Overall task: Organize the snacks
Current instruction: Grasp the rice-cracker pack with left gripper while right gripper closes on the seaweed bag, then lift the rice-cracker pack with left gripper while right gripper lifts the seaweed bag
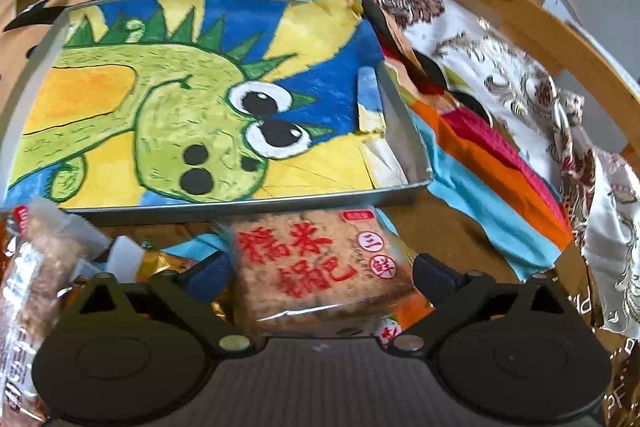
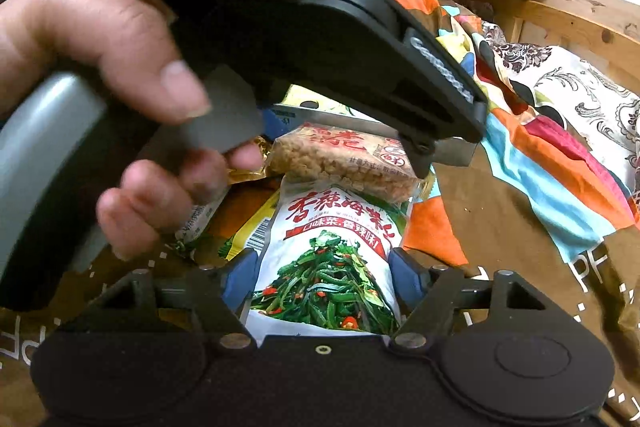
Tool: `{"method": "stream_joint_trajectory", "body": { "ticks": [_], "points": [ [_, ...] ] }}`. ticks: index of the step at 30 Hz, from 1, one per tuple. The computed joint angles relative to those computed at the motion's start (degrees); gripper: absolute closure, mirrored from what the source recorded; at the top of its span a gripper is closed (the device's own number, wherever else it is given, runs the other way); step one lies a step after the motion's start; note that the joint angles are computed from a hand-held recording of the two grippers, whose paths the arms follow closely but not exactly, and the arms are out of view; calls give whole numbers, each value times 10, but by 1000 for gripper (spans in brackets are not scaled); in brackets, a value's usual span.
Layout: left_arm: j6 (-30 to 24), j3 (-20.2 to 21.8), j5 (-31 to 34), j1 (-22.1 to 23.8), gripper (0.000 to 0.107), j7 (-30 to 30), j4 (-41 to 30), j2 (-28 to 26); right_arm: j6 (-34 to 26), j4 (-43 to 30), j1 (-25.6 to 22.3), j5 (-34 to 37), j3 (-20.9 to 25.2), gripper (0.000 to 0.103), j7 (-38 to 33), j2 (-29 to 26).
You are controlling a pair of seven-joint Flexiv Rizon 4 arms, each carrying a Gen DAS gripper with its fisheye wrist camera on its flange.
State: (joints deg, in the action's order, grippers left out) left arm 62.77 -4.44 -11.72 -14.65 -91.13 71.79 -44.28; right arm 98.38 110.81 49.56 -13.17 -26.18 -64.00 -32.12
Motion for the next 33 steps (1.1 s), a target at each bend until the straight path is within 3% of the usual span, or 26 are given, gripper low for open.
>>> {"method": "stream_joint_trajectory", "body": {
  "ticks": [4, 10, 15, 27, 33],
  "points": [
    [-34, 24, 24, -18, 4, -16, -36, -14, 1, 0, 0, -1, 0, 27, -3, 0],
    [-137, 51, 69, -38, 4, -36, -124, -45, -4, -1, -5, -3, 7, 23, -5, 0],
    [-202, 51, 95, -43, 4, -37, -181, -66, -14, -6, -21, -12, 23, 28, 0, 2],
    [-81, 15, 56, -8, 8, -26, -55, -11, -31, -3, -82, -50, 82, 48, 22, 29],
    [-33, 2, 24, 7, 9, -14, -6, 11, -33, 1, -95, -65, 93, 53, 42, 34]
  ]
}}
